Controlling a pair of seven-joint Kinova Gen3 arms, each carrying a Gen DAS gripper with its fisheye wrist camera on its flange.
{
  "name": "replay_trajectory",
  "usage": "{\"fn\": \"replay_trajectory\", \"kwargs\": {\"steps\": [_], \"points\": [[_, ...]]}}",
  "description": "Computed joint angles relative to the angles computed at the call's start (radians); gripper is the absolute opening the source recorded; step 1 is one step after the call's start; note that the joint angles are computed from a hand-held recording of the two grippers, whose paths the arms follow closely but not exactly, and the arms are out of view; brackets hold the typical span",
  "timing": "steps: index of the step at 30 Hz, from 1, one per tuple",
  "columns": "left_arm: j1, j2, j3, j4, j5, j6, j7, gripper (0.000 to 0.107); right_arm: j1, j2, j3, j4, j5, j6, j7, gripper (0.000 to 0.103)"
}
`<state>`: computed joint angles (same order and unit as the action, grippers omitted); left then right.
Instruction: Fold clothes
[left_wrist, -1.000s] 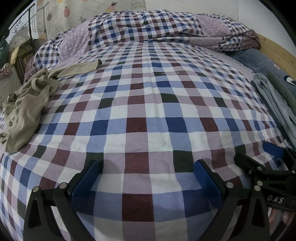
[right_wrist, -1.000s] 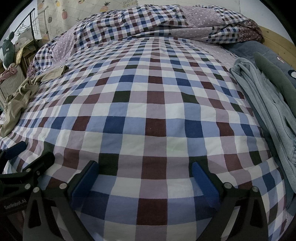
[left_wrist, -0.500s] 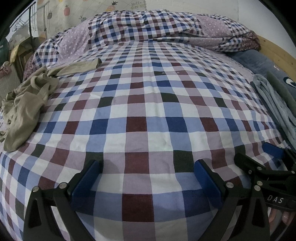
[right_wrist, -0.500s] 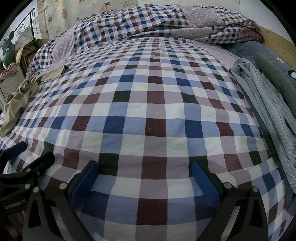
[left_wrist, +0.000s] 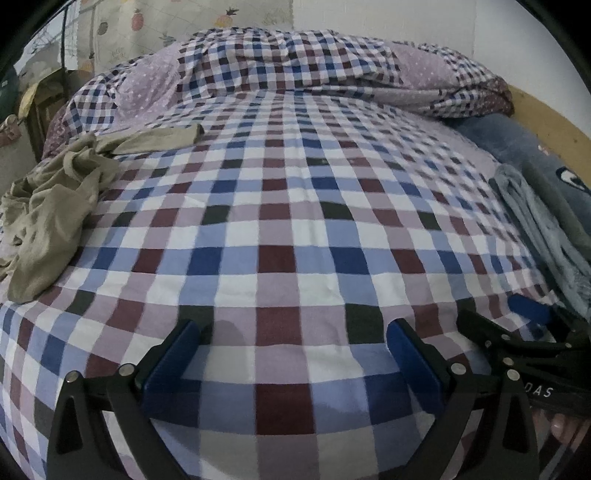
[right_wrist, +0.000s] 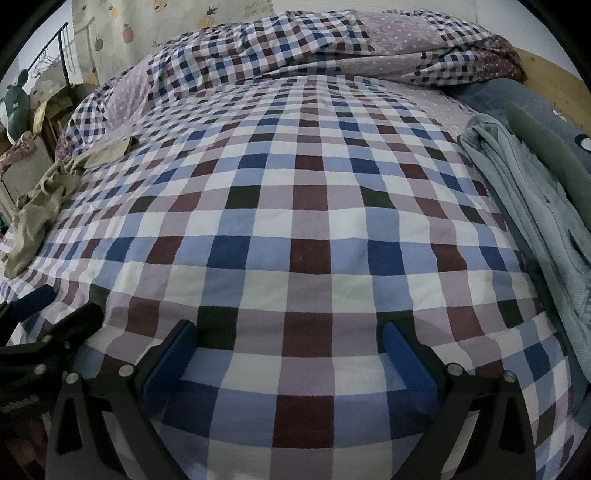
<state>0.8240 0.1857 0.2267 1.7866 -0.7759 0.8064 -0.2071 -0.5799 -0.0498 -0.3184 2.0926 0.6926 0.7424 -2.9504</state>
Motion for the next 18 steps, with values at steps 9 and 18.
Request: {"fn": "replay_trajectory", "kwargs": {"steps": [9, 18], "points": [[-0.030, -0.066, 0.003, 0.052, -0.081, 0.057, 0.101, 0.103, 0.011, -0.028, -0.014, 0.014, -0.001, -0.031, 0.003, 0.103], [-0.153, -0.182, 0.046, 0.165, -0.193, 0.101, 0.243, 0.103, 0.013, -0.032, -0.032, 0.014, 0.014, -0.041, -0.006, 0.103]]}}
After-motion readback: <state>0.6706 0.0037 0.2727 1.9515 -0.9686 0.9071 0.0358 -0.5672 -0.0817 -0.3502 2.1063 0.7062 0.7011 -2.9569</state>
